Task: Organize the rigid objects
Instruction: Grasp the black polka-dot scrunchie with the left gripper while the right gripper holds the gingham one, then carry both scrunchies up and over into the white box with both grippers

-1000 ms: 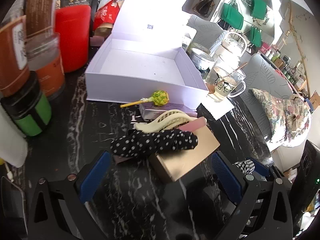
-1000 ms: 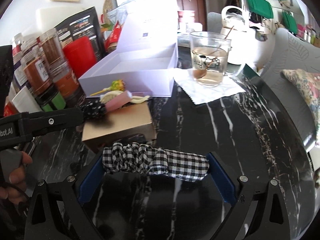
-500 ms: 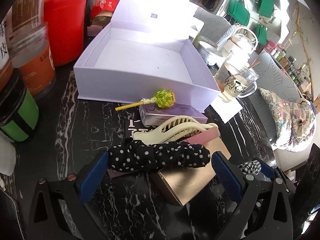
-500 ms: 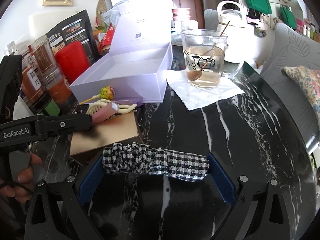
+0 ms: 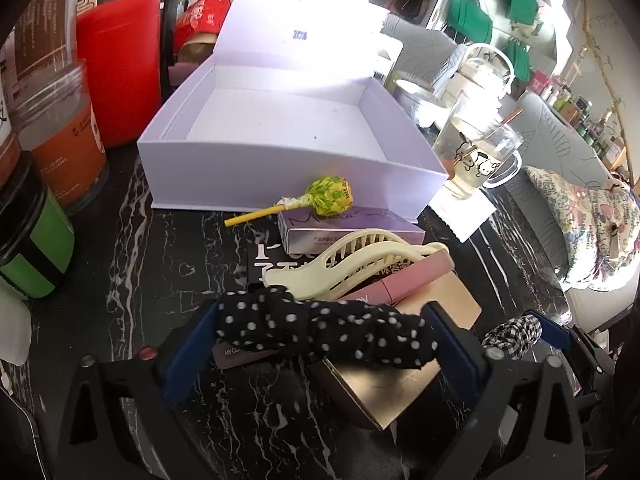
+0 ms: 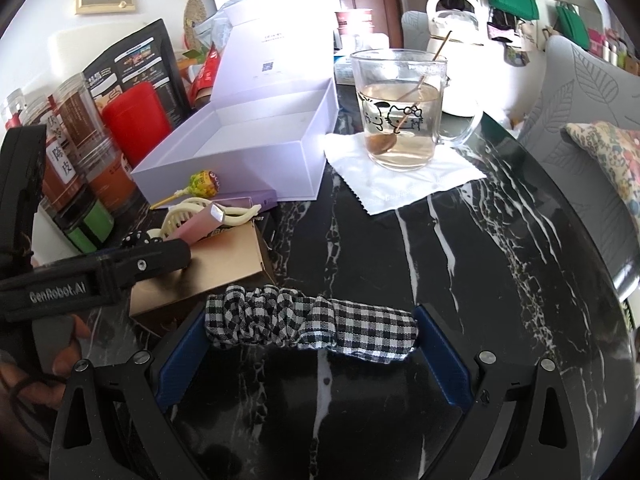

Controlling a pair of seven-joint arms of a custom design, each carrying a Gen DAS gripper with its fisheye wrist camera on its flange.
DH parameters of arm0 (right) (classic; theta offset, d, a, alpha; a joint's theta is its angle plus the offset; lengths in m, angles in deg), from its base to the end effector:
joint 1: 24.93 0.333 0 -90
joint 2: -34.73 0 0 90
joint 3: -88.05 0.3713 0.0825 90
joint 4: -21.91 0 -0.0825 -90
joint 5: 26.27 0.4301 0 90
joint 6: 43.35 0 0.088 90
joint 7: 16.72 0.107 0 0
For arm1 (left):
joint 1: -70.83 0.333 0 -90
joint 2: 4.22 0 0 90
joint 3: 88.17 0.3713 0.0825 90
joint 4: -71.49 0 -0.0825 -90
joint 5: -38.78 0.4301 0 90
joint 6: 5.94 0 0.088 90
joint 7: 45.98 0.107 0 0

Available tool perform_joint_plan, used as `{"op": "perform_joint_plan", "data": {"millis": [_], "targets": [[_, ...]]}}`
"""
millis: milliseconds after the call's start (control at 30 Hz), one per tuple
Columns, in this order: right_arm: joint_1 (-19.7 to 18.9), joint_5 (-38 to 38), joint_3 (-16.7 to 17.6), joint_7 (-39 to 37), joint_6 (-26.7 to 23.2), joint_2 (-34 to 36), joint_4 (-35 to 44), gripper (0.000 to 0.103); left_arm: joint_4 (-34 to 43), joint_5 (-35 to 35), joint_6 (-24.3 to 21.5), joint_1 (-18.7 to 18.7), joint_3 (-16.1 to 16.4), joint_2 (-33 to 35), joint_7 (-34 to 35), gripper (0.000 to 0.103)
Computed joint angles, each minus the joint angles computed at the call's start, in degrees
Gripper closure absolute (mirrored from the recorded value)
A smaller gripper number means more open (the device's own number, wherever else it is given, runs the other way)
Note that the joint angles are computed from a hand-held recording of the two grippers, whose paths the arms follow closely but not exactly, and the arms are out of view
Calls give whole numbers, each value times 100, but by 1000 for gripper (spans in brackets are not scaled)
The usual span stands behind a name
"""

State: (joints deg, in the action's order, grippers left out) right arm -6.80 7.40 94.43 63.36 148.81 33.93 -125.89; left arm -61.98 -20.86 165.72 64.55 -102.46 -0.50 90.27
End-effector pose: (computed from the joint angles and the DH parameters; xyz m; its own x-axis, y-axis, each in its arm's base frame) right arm 0.4830 0.1541 0.3667 0.0512 -0.9806 -0.1892 -0.7432 0.0892 -0.6631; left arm 0.5522 -0.1402 0.3764 -0.2430 -0.9366 0.2525 -0.8108 0.0533 -0.5829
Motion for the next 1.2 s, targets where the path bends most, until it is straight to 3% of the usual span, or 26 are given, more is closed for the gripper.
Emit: {"op": "perform_joint_plan", "data": {"millis": [233,367,633,1200], "targets": [[23,691,115,-605,8,12,90,4,-77,-315,97,-25,-7,-125,379,5],[81,186,-11,-155,29,-45,6,4,-157,-565,127,-133,98,-292,601,5],[3,322,204,-344,160,-173,-42,4,-381,-896,371,-458,376,-641,916,5],[149,-310,340,23,443,-701,-466,4,-1242,-990,1283,-1583,1266,-1581,841,5]]}}
